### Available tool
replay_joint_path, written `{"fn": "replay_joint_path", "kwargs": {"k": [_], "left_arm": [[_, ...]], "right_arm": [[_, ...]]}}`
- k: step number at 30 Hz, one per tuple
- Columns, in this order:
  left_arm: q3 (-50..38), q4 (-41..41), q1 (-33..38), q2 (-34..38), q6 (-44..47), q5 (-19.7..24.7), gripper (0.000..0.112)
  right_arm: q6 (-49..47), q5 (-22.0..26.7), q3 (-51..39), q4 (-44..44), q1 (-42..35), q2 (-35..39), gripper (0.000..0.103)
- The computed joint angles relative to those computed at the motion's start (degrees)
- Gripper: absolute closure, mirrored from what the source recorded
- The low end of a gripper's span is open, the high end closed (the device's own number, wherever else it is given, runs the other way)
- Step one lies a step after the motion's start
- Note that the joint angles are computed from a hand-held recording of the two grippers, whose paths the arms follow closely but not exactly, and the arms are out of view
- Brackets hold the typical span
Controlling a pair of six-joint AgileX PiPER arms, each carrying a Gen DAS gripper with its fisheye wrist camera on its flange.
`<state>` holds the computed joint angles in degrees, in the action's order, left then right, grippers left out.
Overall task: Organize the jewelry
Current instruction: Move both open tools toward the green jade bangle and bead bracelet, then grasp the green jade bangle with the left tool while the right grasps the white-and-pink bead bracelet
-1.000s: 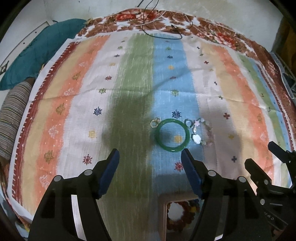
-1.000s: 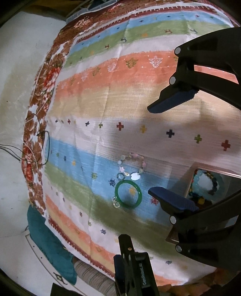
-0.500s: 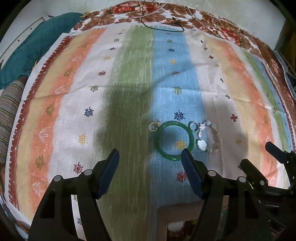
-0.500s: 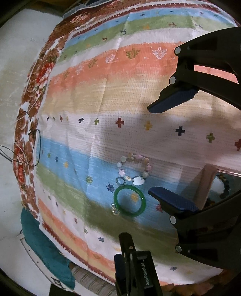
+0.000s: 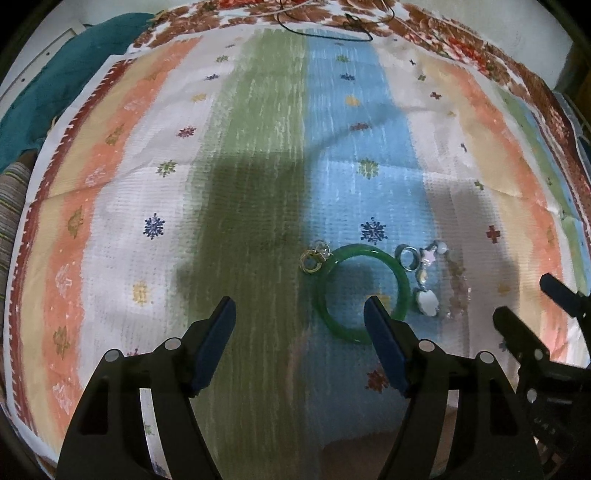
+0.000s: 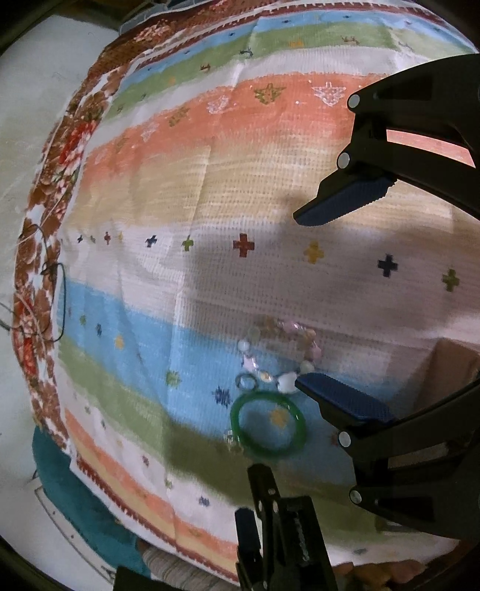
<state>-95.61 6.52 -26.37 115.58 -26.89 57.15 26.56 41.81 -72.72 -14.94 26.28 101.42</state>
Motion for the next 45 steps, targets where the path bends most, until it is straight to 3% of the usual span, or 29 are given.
{"fn": "replay_joint_path", "kwargs": {"k": [13,17,18,19,23,26,27,30,45], "left_arm": [[-2.5,-2.4,1.4,4.5,3.3,-1.1,0.043],[-3.4,-1.1,1.0,5.8,3.1,-0.4,0.051],[-3.8,-0.8,1.0,6.2,2.7,-0.1,0.06],[-4.1,-0.8,1.1,6.6,2.6,0.2,0.063],[-3.8,0.5,0.4,6.8,3.8,-0.7,0.081],[-4.0,1.0,0.4,6.9,2.9,-0.3,0.104],[-4.4,0.8,0.5,7.0,2.8,0.1,0.106],[-4.3,0.6,0.7,6.7,2.9,0.1,0.106],[-3.2,1.2,2.9,2.5,1.8,-0.1,0.105]], "right_arm": [[-1.6,1.7,-5.1,0.2,-0.2,6.9,0.021],[-2.5,1.6,-6.0,0.3,-0.2,8.4,0.021],[-3.1,1.6,-6.1,0.7,-0.3,8.8,0.024],[-3.2,1.6,-6.2,0.8,-0.3,9.0,0.039],[-3.8,1.9,-6.4,0.6,0.4,9.9,0.057],[-5.0,1.9,-6.4,1.4,0.7,9.6,0.081],[-5.2,1.9,-6.3,1.5,0.7,9.6,0.088],[-5.7,1.5,-5.6,1.4,0.8,9.2,0.092],[-2.6,0.9,-3.9,-1.6,2.0,4.3,0.092]]}}
